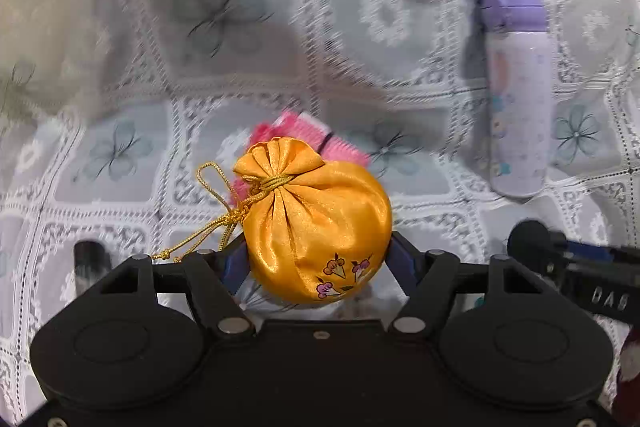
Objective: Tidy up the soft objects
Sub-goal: 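Close the left tool on the yellow pouch while the right tool grips the black cylinder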
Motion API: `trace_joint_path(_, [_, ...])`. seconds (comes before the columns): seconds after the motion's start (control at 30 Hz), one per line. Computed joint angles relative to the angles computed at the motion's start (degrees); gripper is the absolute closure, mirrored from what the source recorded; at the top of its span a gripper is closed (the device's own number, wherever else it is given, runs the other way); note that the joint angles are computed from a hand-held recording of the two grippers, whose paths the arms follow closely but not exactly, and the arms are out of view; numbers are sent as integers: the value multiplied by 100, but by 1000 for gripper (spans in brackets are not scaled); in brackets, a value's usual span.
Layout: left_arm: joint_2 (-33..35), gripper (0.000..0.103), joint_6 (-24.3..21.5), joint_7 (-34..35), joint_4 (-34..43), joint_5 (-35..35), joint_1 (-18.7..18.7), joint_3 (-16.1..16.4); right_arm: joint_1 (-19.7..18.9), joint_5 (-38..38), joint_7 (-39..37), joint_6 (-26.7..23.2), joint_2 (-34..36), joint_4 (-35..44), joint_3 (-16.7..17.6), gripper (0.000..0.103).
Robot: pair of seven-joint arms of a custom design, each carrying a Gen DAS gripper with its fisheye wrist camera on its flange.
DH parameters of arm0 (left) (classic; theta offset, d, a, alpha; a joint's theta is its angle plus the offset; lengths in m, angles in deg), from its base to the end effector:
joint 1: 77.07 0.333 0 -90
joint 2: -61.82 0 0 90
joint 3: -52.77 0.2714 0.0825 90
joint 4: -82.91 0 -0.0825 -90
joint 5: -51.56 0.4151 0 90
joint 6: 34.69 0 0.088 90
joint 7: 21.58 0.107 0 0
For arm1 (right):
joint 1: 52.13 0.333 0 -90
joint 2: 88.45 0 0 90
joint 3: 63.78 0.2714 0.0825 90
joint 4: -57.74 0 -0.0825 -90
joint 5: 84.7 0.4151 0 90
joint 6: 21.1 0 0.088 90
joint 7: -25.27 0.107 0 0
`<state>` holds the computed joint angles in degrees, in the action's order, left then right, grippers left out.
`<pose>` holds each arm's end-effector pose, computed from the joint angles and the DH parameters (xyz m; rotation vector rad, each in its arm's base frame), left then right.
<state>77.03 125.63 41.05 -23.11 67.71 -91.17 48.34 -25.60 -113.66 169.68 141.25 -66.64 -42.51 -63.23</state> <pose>0.6448 -0.2265 0.4002 -1.7944 1.9205 -0.7783 0.6175 0.3430 0.3738 -1.6831 1.7712 -0.4624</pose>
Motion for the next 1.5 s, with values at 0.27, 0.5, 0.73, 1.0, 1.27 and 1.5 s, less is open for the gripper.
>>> trace_joint_path(0.27, [702, 37, -272, 337, 1098, -29, -314, -144, -58, -441, 782, 134, -745, -987, -196, 48])
trace_joint_path(0.5, [1260, 37, -562, 1019, 1838, -449, -627, -371, -384, -1085, 1659, 134, -1672, -2079, -61, 48])
trace_joint_path(0.73, [840, 37, -668, 2062, 1246, -1369, -534, -845, -785, -1438, 2415, -139, -2688, -3101, 372, 48])
trace_joint_path(1.0, [-352, 37, -727, 3108, -177, -2546, -364, -1184, -971, -1139, 2841, -741, -4049, -4281, 923, 48])
trace_joint_path(1.27, [-2054, 37, -1042, 2884, -1886, -2907, -434, -1137, -768, -540, 2807, -899, -4879, -4864, 1271, 48])
trace_joint_path(1.5, [-3887, 37, -1106, 1986, -3588, -2642, -389, -1247, -363, -204, 2630, -697, -5131, -4964, 1530, 48])
